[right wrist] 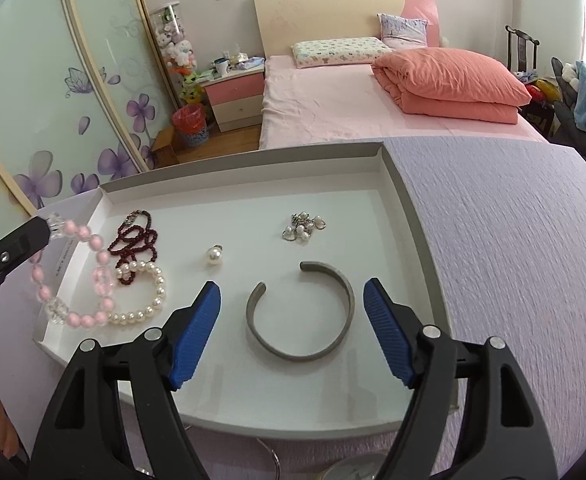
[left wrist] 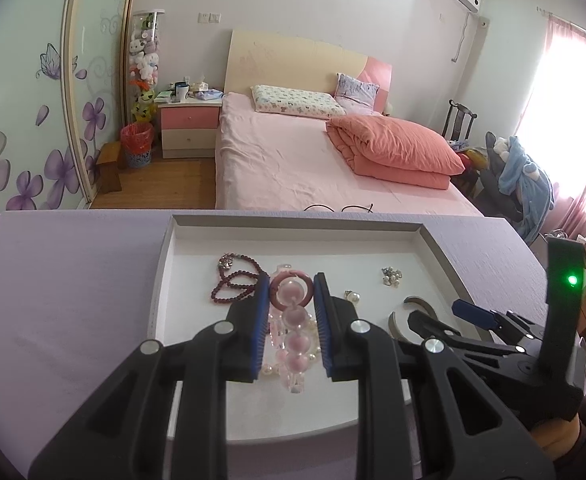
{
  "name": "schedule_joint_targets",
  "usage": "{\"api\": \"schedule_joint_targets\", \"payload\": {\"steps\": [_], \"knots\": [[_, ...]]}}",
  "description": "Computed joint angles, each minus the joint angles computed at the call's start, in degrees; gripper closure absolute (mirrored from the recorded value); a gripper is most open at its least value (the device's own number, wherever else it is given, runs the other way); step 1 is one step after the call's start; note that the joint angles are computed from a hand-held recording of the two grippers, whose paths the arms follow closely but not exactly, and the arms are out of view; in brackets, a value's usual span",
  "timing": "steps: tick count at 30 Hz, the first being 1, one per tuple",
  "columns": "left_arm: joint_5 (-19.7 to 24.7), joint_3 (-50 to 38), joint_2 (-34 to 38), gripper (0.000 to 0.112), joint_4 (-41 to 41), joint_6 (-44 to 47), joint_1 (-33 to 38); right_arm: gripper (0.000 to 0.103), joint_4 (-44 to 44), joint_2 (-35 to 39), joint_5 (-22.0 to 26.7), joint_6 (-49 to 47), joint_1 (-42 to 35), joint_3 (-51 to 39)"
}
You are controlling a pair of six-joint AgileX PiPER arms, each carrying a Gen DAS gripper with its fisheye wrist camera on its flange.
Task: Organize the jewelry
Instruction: 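Open both tools to drop the pink bracelet and grey cuff into the tray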
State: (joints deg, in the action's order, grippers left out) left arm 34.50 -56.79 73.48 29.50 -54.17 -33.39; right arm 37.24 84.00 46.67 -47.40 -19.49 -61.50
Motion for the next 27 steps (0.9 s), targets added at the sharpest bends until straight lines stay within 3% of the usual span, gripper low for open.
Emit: {"api": "schedule_joint_targets", "payload": {"steps": [15,17,19,27], "knots": [[-1.4,-1.9,3.9,0.089,-3.8,2.3,2.1,0.028,3.3,-4.0,1.6,-6.8,-2.6,3.1],[-2.1,-1.3,3.0,0.068,-4.2,1.7,2.4,0.028,3.9,-4.7,1.9,-8.1,-3.3,3.6],[-1.5,-0.5,1.7,0.057,-0.9,-2.1,1.6,0.028,4.7,-5.7,2.1,-9.7,-4.4,4.3],[3.4,2.4,-5.1,0.046,4.3,-7.9,-0.7,0.028,8.1,-8.6,5.6,-15.6,-10.6,5.1]]}}
